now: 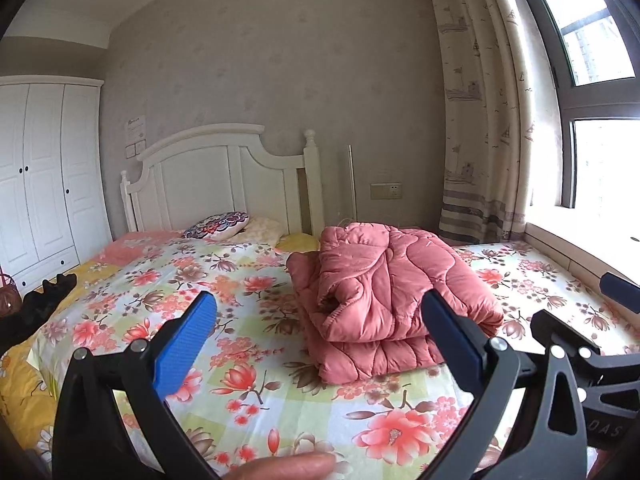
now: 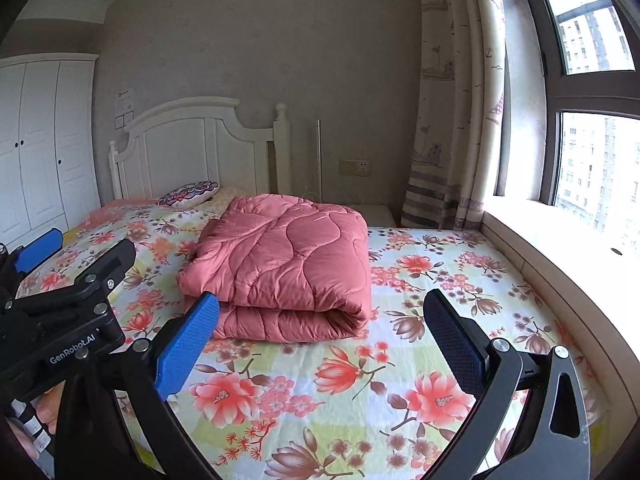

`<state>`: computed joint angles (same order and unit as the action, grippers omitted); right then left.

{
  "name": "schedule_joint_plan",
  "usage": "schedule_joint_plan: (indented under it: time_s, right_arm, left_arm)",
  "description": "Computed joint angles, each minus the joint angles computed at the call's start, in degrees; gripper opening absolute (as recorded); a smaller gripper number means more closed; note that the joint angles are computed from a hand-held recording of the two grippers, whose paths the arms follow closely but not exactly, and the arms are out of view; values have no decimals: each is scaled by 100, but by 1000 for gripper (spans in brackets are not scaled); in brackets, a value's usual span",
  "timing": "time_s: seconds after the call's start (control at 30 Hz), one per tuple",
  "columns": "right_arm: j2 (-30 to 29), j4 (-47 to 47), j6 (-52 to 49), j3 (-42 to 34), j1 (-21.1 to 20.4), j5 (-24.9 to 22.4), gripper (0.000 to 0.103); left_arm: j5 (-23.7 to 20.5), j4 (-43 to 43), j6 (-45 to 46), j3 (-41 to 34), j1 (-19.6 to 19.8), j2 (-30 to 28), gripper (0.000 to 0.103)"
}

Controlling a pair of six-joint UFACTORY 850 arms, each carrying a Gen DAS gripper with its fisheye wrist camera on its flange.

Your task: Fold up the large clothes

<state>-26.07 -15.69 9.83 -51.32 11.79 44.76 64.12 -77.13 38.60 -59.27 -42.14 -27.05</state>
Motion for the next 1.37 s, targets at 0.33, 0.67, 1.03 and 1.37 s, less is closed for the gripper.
schedule_joint_plan:
  time_s: [0.33,0.67,1.03,1.37]
  right_arm:
    - [-2,-74,22,-19,28,-30,98]
    - [-32,-117,6,-48,43,-16,98]
    - [-96,-229,34,-89,61,-82,98]
    - [-820,-1327,1177,-894,-128,-921,98]
  left_arm:
    - [6,-125,-39,62,44,25,101]
    - [41,-168,-53,84,48,20,101]
    - [-28,-234,32,25,79,-79,101]
    - [-2595,-177,482,-12,1205,-190,101]
